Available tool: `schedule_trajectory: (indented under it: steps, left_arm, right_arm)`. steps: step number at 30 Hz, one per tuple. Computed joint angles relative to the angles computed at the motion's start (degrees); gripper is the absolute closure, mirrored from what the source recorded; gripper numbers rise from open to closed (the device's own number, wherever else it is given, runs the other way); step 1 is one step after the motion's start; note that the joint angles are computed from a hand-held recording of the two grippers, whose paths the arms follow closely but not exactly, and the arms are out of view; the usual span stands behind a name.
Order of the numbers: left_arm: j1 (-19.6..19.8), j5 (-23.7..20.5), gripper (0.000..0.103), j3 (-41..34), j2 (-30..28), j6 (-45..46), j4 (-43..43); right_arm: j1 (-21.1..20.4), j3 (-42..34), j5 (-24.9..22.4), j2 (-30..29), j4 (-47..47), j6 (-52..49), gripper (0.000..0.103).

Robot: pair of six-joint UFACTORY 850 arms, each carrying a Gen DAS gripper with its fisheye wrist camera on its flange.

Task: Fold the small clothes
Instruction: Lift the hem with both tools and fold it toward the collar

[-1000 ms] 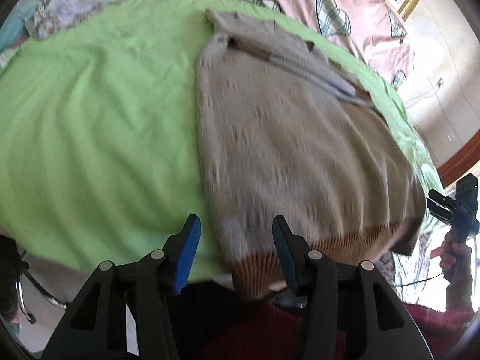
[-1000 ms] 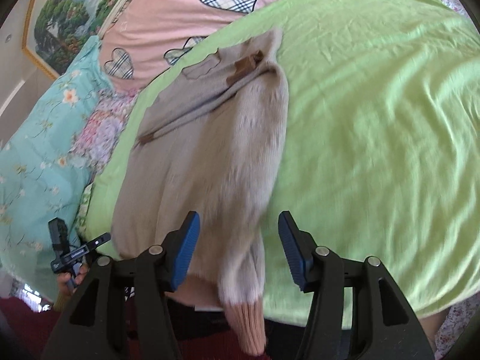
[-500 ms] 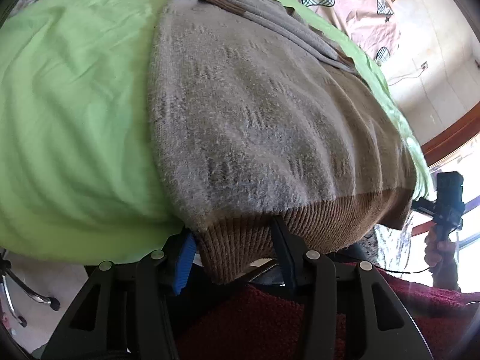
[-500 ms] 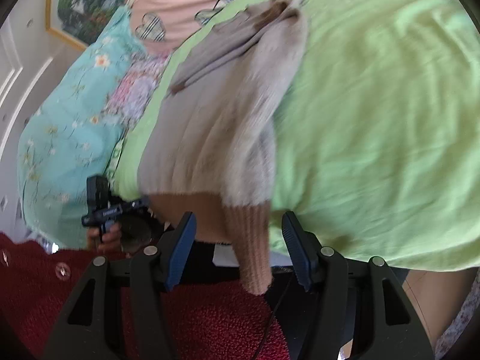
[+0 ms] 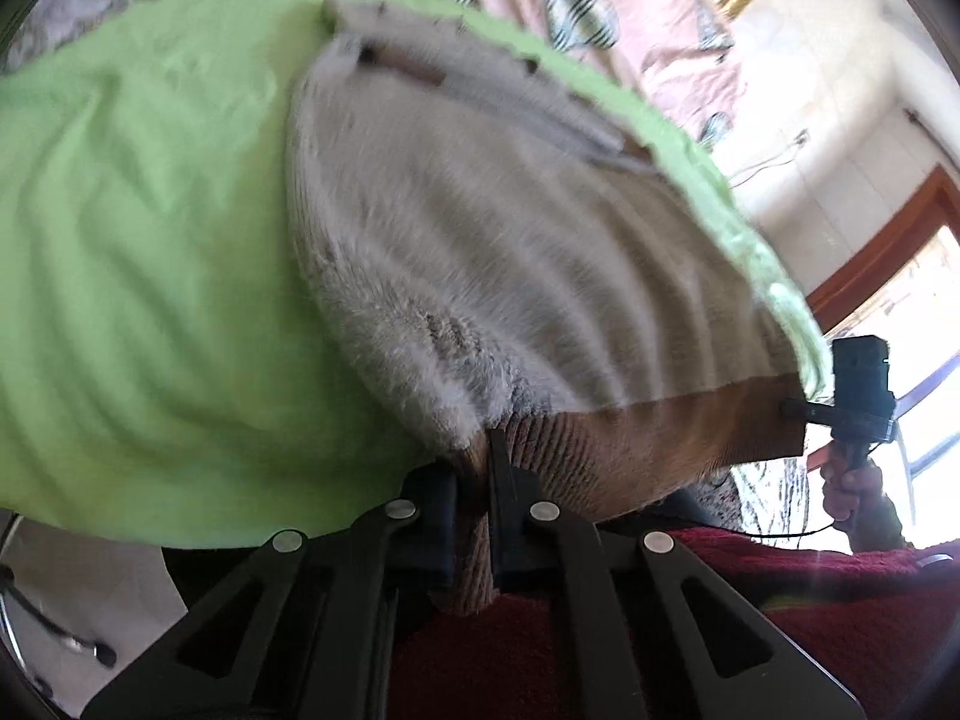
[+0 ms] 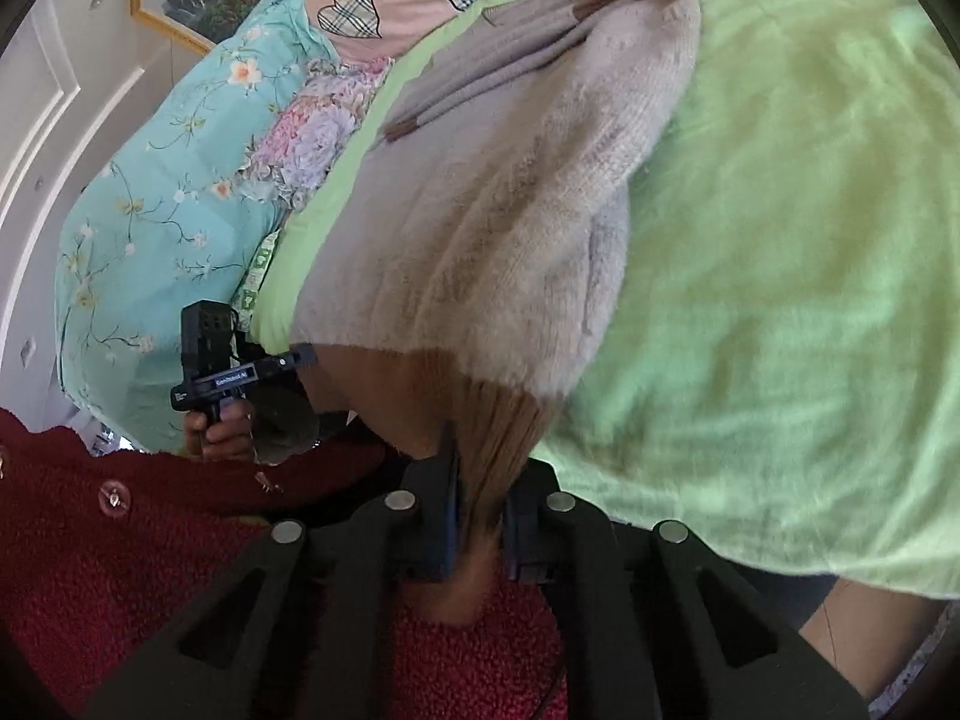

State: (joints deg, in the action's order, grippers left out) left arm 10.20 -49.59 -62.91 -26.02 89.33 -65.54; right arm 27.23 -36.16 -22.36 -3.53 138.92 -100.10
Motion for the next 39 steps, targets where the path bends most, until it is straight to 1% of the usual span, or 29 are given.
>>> schedule_trajectory:
  steps: [3, 5, 7, 11, 12, 14, 16, 19, 22, 26, 27, 31, 34, 35, 38, 39]
  left_arm:
    - [1.50, -3.35, 0.097, 0.45, 1.89, 3.44, -2.49]
    - [2.35, -5.98, 0.097, 0.06, 2.61, 4.52, -4.38]
    - [2.76, -7.68, 0.097, -0.67, 3.05, 4.69, -6.42]
    - [3.14, -10.29, 0.097, -2.48, 3.25, 6.16, -11.90]
    - [3.05, -10.59, 0.097, -3.16, 3.11, 6.32, -13.05]
    - [2.68, -11.02, 0.097, -5.02, 2.24, 6.93, -16.33]
    - [2.11, -10.90, 0.098, -6.91, 1.16, 7.29, -19.18]
    - [0.86, -10.70, 0.098, -10.70, -0.95, 7.13, -22.86]
    - [-0.60, -9.72, 0.098, -15.31, -3.43, 6.21, -24.65]
    - [-3.00, -6.81, 0.098, -23.49, -7.78, 4.01, -25.80]
    - [-3.48, -6.03, 0.098, -25.05, -8.59, 3.37, -26.06]
    - [-6.20, -1.45, 0.098, -35.39, -14.46, -2.88, -24.14]
    - [-8.39, 2.11, 0.098, -45.57, -20.58, -10.01, -19.69]
    - [-8.91, 3.01, 0.098, -47.65, -21.90, -11.73, -18.51]
    - [-10.46, 4.54, 0.098, -58.74, -28.88, -21.20, -12.06]
    - [-10.81, 4.83, 0.098, -61.14, -30.37, -23.32, -10.45]
  right_arm:
    - [0.00, 2.30, -3.50, 2.83, 7.46, -6.55, 0.094]
    - [-0.26, 3.18, -5.80, 4.16, 10.62, -9.17, 0.094]
    - [-0.72, 3.71, -8.84, 5.16, 13.10, -11.36, 0.094]
    - [-1.42, 2.99, -12.44, 6.04, 16.43, -15.10, 0.094]
    - [-1.80, 2.65, -13.82, 6.02, 17.57, -16.09, 0.094]
    - [-2.02, 1.99, -15.11, 5.82, 19.82, -18.02, 0.094]
    - [-3.07, 1.04, -16.84, 5.16, 21.55, -19.19, 0.094]
    - [-4.79, -1.64, -17.63, 3.43, 22.55, -20.82, 0.094]
    - [-7.27, -4.70, -19.07, 1.17, 22.09, -20.93, 0.094]
    - [-10.46, -10.47, -18.92, -3.26, 19.44, -19.47, 0.094]
    - [-11.10, -12.08, -18.30, -4.44, 18.89, -19.08, 0.094]
    - [-13.64, -18.64, -15.90, -9.18, 17.41, -17.28, 0.094]
    - [-15.87, -23.39, -13.71, -12.72, 15.90, -14.51, 0.094]
    - [-16.59, -24.91, -13.04, -13.89, 14.98, -13.13, 0.094]
    - [-18.32, -30.55, -9.61, -17.96, 11.16, -8.89, 0.094]
    - [-18.77, -32.96, -7.39, -19.66, 9.29, -7.21, 0.094]
